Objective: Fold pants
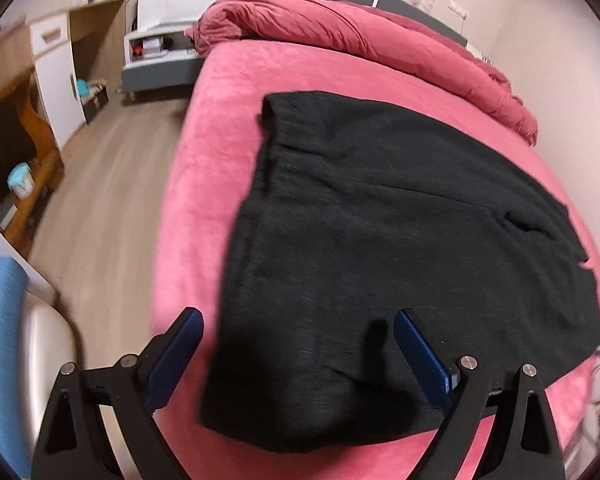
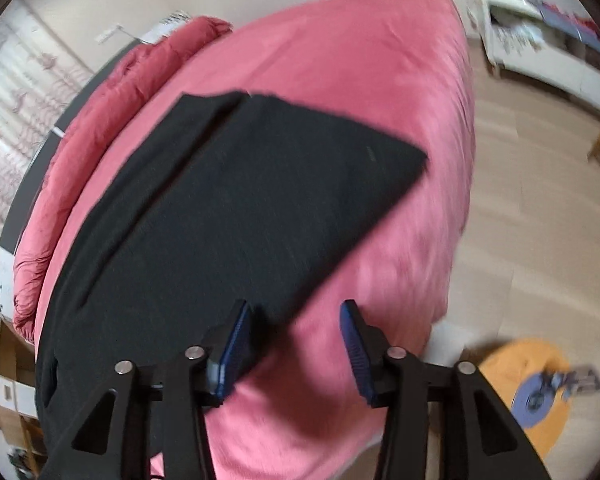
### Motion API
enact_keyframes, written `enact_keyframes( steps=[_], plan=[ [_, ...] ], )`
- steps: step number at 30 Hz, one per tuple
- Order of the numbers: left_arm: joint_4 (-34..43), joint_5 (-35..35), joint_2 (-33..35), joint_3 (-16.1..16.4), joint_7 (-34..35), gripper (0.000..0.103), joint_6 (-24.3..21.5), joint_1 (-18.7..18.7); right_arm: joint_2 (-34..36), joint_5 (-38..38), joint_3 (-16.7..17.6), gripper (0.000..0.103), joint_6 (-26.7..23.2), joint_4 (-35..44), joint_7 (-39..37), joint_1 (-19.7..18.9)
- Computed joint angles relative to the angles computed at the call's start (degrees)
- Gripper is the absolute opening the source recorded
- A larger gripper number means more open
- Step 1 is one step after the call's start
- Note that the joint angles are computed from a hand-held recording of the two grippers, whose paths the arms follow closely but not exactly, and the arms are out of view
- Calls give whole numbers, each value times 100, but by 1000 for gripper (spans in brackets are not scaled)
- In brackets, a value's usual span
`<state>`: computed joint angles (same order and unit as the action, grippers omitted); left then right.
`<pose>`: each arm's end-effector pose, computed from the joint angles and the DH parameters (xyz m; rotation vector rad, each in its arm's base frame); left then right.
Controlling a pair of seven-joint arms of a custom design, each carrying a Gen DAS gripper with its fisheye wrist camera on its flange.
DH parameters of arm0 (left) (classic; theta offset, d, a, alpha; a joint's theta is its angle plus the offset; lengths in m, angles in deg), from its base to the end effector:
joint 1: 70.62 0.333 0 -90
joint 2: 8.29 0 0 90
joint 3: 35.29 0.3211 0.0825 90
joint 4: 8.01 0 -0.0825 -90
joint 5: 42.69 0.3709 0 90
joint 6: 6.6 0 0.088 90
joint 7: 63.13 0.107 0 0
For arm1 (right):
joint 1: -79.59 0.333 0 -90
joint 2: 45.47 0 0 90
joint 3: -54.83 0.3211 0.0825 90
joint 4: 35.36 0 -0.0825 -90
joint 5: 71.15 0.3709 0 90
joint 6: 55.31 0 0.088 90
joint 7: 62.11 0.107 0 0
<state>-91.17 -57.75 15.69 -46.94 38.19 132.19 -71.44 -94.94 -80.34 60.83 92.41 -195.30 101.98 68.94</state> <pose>0.7029 -0.1281 0.5226 -1.7667 2.2173 -0.8860 0.3210 -0.0203 0.5182 -0.3689 2.4921 -0.4257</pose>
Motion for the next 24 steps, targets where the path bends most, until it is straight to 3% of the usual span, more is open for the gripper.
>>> enact_keyframes(
  steps=[1,3,5,6,7,8,11,17,20,22,24],
  plan=[
    [46,225,35,107,-243,92,-61,-130,20,43,-3,48,209,-72,71,18],
    [188,1083,128,444,-855,70,-210,-504,186,72,46,49,639,-131,249,-87],
    [224,1079,131,382,-1043,63,-282,-432,327,-5,163,49,1131,-180,371,-285],
    [266,972,125,328,-1092,59,-369,-350,397,-5,238,48,1095,-119,458,-380],
    [284,790,99,235,-1025,56,-452,-232,517,51,302,29,855,42,606,-446],
    [286,709,68,178,-920,49,-508,-168,635,63,229,20,779,142,598,-418],
    [105,851,-209,150,-562,38,-554,-175,770,31,2,8,421,427,363,-262],
    [67,299,-531,102,-198,37,-783,33,97,-415,275,6,-70,705,645,-503],
    [26,434,-496,163,-104,38,-876,-21,35,-305,138,6,-163,568,764,-389],
    [103,397,-334,188,-205,42,-1069,-12,45,-246,188,6,-403,438,1057,-483],
    [48,536,-295,256,-374,62,-919,-72,14,-211,100,10,-420,228,1237,-473]
  ],
)
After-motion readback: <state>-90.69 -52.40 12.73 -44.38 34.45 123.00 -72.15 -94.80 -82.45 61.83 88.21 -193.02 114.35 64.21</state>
